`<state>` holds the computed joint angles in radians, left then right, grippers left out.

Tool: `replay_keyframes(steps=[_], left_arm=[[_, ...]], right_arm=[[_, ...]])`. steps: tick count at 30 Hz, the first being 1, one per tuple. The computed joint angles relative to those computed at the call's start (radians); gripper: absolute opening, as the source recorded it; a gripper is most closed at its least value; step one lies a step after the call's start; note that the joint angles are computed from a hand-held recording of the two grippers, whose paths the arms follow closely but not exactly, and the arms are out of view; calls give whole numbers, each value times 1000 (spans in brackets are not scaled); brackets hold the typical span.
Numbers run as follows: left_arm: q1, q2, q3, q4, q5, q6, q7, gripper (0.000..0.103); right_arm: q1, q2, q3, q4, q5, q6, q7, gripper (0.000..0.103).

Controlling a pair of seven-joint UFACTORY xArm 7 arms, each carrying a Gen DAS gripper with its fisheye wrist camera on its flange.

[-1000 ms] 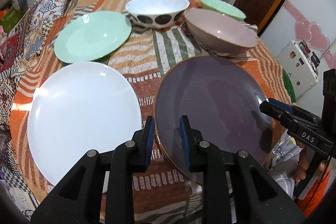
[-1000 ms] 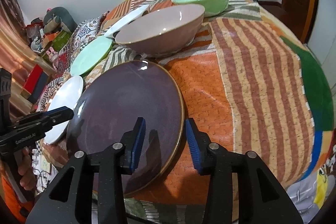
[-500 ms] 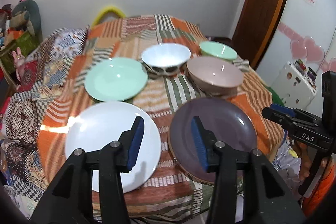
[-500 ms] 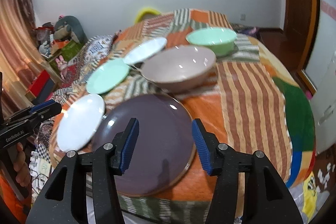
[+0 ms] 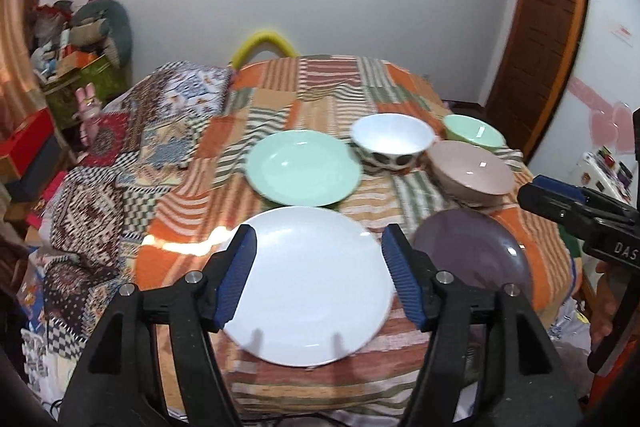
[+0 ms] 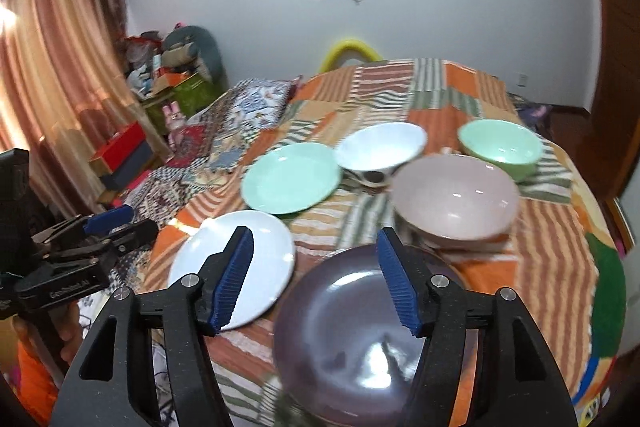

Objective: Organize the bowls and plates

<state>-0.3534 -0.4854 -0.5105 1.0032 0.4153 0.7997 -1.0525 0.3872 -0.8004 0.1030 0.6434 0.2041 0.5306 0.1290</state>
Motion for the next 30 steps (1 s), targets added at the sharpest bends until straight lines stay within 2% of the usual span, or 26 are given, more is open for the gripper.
replay_keyframes(steps=[10,19,25,26,28,30], left_arm=[[14,-111,84,-170,-87,12,19,66],[10,-121,150,-306,-198,-75,56,66],[8,-96,167,-347,-238,-133,79,66],[8,-90,169,-353,-243,-147,81,65],[17,-87,164,-361,-239,-165,74,60],[15,-83,169,-366,-241,-182,86,49]], right_arm=[[46,189,27,81,14,3,-17,60],[34,314,54,142,0,50,-3,60],[34,397,59,188,0,84,-13,60],[32,410,62,197,-4,91,-13,58],[30,430,65,208,-9,94,-21,48],[25,437,70,210,-19,87,-25,46]])
